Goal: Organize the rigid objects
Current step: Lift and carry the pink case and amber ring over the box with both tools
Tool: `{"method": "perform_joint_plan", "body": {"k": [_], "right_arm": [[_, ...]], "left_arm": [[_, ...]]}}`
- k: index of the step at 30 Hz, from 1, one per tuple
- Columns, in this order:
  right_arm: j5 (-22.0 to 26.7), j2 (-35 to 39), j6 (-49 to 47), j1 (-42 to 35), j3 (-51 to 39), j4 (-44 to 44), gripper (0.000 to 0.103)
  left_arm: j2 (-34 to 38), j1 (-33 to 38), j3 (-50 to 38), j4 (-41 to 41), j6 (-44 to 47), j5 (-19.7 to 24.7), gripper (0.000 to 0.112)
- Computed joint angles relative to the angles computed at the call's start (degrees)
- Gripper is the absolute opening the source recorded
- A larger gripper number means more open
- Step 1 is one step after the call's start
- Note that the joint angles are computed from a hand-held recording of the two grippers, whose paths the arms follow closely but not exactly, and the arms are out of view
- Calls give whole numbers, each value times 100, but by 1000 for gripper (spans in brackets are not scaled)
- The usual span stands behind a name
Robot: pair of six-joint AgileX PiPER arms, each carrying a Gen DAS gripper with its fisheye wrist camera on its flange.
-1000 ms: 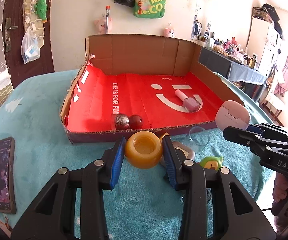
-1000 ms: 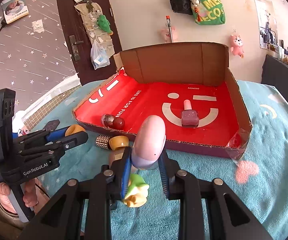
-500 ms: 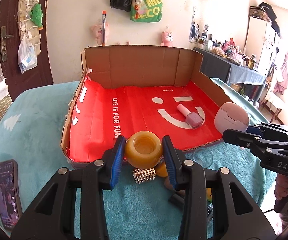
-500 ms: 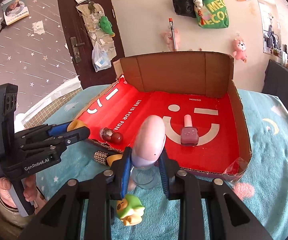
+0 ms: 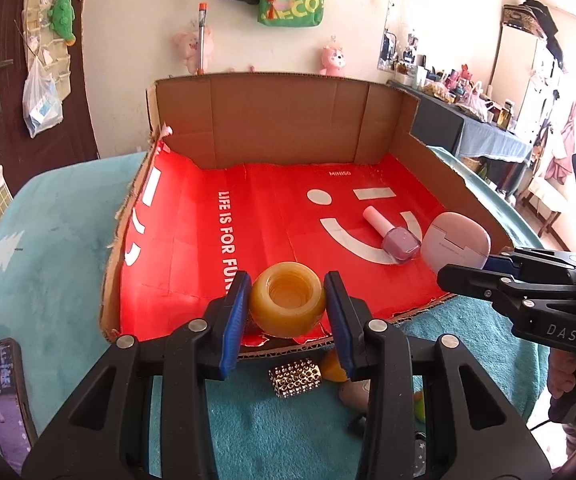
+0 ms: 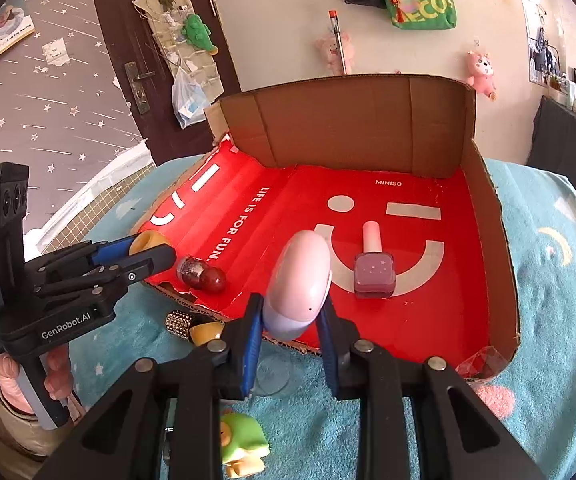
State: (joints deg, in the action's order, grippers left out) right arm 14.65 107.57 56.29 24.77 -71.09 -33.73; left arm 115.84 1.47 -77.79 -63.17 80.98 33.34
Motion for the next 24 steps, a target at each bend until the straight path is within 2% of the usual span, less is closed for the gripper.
{"method": "perform_joint_plan", "body": {"k": [4, 7, 11, 14, 16, 21, 24], "right_arm": [[59, 260, -1245, -217, -255, 1380, 28], [192, 460, -1955, -332, -471, 2106, 28], [361, 739, -2990, -500, -791, 3216, 28], [503, 941, -3746, -626, -1019, 4061, 28], [597, 1069, -3923, -669, -1154, 4277, 28], [740, 1296, -3762, -709, -1408, 4136, 28], [732, 1349, -3694, -728, -1457, 4083, 28]], "left_arm": [[275, -114, -379, 531, -590, 38, 36], [469, -208, -613, 930, -968, 6, 36], [737, -270, -1000, 1439, -1510, 183, 36], [810, -324, -1103, 1557, -1633, 145, 36], [897, -345, -1255, 1681, -1808, 215, 36], [979, -368, -1431, 1680, -1939, 400, 36], [961, -454, -1404, 1670, -1873, 314, 36]]}}
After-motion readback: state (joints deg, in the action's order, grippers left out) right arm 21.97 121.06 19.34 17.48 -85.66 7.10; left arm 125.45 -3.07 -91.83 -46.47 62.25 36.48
